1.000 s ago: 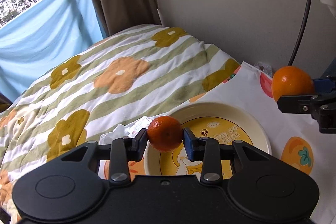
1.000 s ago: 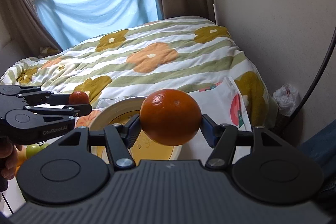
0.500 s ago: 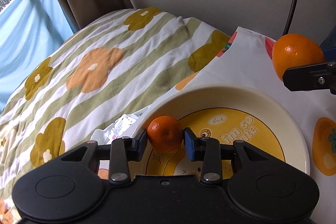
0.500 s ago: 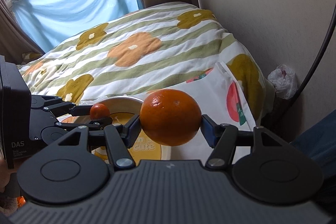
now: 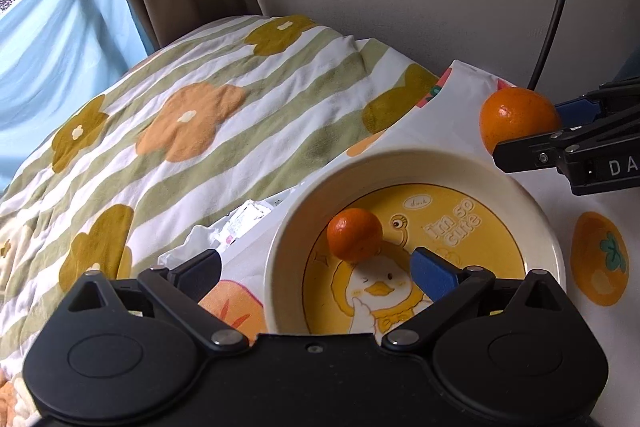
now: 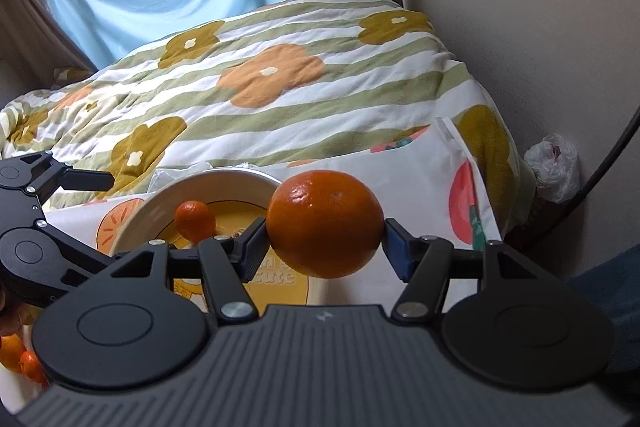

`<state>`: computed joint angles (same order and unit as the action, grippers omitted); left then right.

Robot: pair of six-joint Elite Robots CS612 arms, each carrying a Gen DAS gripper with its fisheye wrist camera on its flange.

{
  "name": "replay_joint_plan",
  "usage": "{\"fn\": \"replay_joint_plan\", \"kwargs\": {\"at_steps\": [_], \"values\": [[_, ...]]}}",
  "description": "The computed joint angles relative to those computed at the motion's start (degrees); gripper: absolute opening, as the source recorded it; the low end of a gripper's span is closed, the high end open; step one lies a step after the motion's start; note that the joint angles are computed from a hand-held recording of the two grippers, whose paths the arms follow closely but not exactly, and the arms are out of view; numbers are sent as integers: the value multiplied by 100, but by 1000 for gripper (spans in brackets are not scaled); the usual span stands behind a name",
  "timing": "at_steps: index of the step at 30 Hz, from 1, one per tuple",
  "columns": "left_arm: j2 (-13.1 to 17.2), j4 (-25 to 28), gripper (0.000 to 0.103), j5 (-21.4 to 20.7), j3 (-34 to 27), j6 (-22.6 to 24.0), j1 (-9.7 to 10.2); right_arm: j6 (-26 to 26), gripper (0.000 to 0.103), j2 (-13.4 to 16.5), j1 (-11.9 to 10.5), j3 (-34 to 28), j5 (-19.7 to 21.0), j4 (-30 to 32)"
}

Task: Organize fruits
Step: 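Carry the tangerine into the duck bowl with the left tool while the right tool drops the orange there, then lift both tools out of the bowl and move the left tool toward the yellowish apple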

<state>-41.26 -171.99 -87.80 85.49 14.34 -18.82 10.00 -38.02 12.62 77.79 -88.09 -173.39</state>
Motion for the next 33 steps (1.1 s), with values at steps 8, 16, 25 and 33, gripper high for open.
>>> {"fn": "replay_joint_plan", "kwargs": {"at_steps": [8,16,25,33], "values": [[-158,-26,103,81,280,-19,45,-1395,76,239,102,-361,383,244],[-220,-89,103,193,432,-42,74,-1786,77,399,167,-574,464,455],[-306,-280,103,310,589,-96,46,-1534,103,274,166,-304,189,-229],[-515,-716,103,596,885,-262,-57,-1403,103,-3,152,81,172,-643]]}}
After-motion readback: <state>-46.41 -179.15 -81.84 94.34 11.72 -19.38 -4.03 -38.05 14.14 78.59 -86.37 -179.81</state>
